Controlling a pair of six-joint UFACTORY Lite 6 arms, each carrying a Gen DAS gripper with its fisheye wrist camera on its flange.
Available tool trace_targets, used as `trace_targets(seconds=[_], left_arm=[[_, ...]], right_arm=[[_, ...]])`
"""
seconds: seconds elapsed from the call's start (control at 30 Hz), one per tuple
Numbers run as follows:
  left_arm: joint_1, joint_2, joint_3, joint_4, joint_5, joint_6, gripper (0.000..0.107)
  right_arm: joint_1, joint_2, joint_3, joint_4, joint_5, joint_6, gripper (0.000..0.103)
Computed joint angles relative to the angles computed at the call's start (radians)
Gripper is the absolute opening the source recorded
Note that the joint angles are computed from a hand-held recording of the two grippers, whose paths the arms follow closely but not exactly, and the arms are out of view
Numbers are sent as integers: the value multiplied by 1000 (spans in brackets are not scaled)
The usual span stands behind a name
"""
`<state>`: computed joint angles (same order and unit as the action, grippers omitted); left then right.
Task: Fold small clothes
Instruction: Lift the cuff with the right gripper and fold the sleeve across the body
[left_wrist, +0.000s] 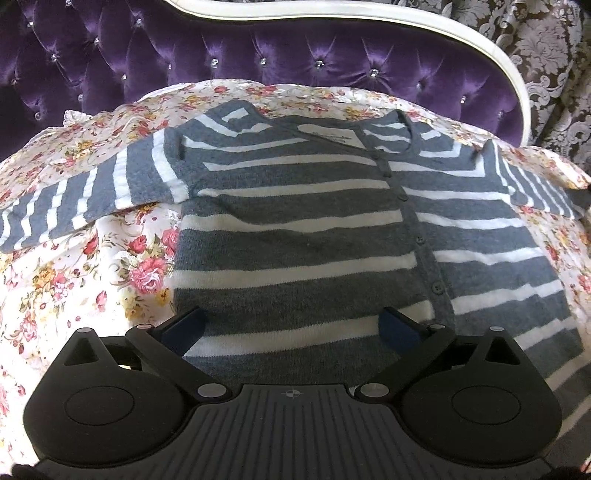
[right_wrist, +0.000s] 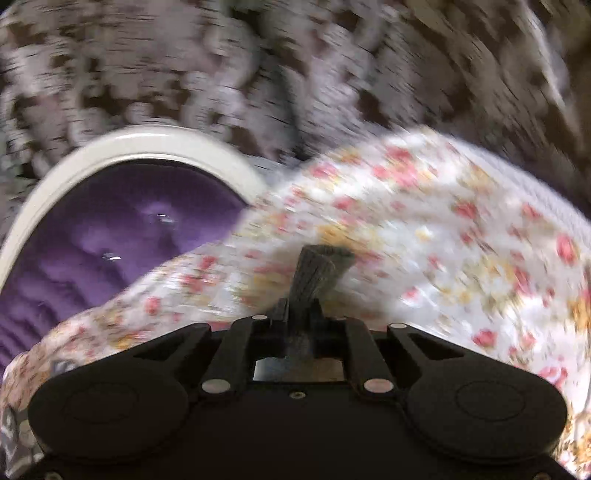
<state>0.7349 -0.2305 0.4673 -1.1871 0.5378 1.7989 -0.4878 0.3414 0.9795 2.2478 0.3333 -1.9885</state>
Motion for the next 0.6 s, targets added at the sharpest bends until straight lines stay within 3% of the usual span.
trace_targets(seconds=[0.33, 0.43, 0.6], left_arm=[[119, -65, 53, 85, 127, -87, 101], [162, -45, 83, 103, 159, -99, 101], [217, 22, 149, 125, 191, -133, 101]], right_arm=[[367, -261, 86, -525, -97, 525, 17], [541, -231, 172, -680, -137, 701, 17], [801, -71, 329, -715, -185, 771, 17]])
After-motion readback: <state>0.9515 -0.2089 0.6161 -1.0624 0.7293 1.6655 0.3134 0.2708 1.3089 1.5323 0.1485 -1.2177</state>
